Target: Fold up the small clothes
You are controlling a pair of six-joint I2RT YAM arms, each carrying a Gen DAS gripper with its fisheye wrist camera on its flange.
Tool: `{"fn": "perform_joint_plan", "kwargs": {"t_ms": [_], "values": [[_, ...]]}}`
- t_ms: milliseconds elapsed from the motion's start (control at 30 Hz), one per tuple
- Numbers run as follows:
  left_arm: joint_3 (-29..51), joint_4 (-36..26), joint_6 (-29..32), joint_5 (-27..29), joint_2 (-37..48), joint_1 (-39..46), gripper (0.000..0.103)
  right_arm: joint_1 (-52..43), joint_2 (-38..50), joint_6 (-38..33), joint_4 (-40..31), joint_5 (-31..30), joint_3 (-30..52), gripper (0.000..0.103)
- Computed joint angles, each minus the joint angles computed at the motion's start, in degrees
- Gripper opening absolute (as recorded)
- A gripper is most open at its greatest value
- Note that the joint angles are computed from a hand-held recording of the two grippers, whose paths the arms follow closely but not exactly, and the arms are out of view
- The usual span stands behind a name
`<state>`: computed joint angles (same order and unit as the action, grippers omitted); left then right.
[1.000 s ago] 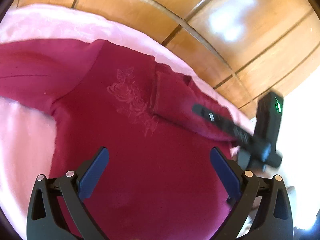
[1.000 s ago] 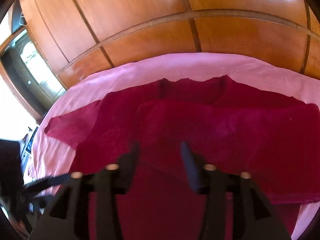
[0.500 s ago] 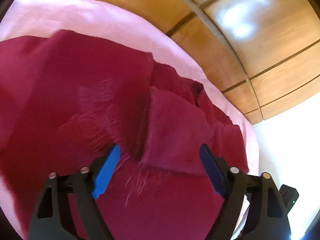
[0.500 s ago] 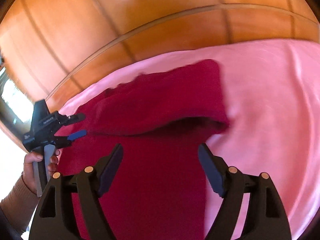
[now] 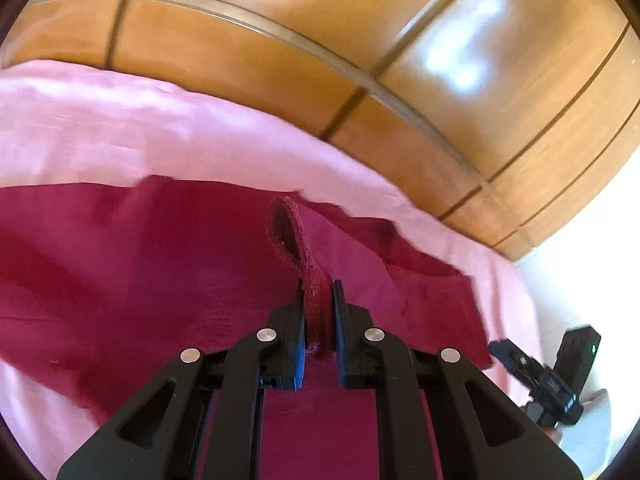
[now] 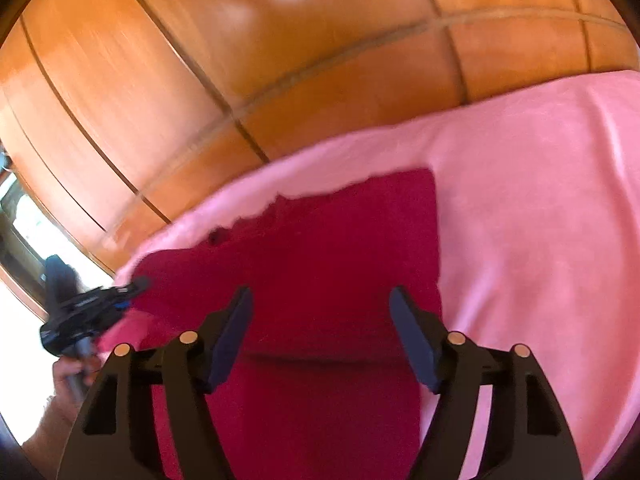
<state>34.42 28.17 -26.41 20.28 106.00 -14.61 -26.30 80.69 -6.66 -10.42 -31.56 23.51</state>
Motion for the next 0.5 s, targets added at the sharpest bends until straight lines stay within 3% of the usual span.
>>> {"fn": "perform_joint_plan", "kwargs": {"t_ms": [100,167,233,300,333,367,400,433,500], "values": [[0.03,-0.25,0.90,0.50,3.42,2.57,0.011,6.50,8.60,3.43,10.62,8.43,-1.35,0.068],[1.10,-0.84,2.67,-2.83,7.09,1.69,0.011,10.87,10.49,3.73,17.33,14.73,-3.74,0.069],[3.14,-1.45,2.71,-1.53,12.42,2.12,0.011,14.49,10.14,3.52,18.95,18.44,-4.84,0.077],[1.53,2.59,0.57,-0.69,12.91,2.57,0.012,17.13,10.02,3.73,18.62,21.43,-4.61,0.085],[0.84,2.11,0.31,-0.35,11.57,2.63,0.028,18.34,8.99,3.79,17.75,22.93,-4.64,0.086],[-0.17,2.25,0.08,-0.15,10.13,2.57,0.058,18.53,6.93,3.57,16.13,23.57,-4.89,0.086],[-2.02,3.26,-0.23,-0.77,7.98,2.46,0.070,18.71,4.41,3.66,14.38,23.85,-5.27,0.088],[-4.71,5.31,-0.73,-2.76,5.42,1.94,0.076,18.44,-0.16,3.74,12.00,22.73,-6.43,0.089],[-8.63,5.95,0.21,-3.69,1.16,2.83,0.076,18.73,-7.24,4.59,8.02,20.90,-8.42,0.096]]}}
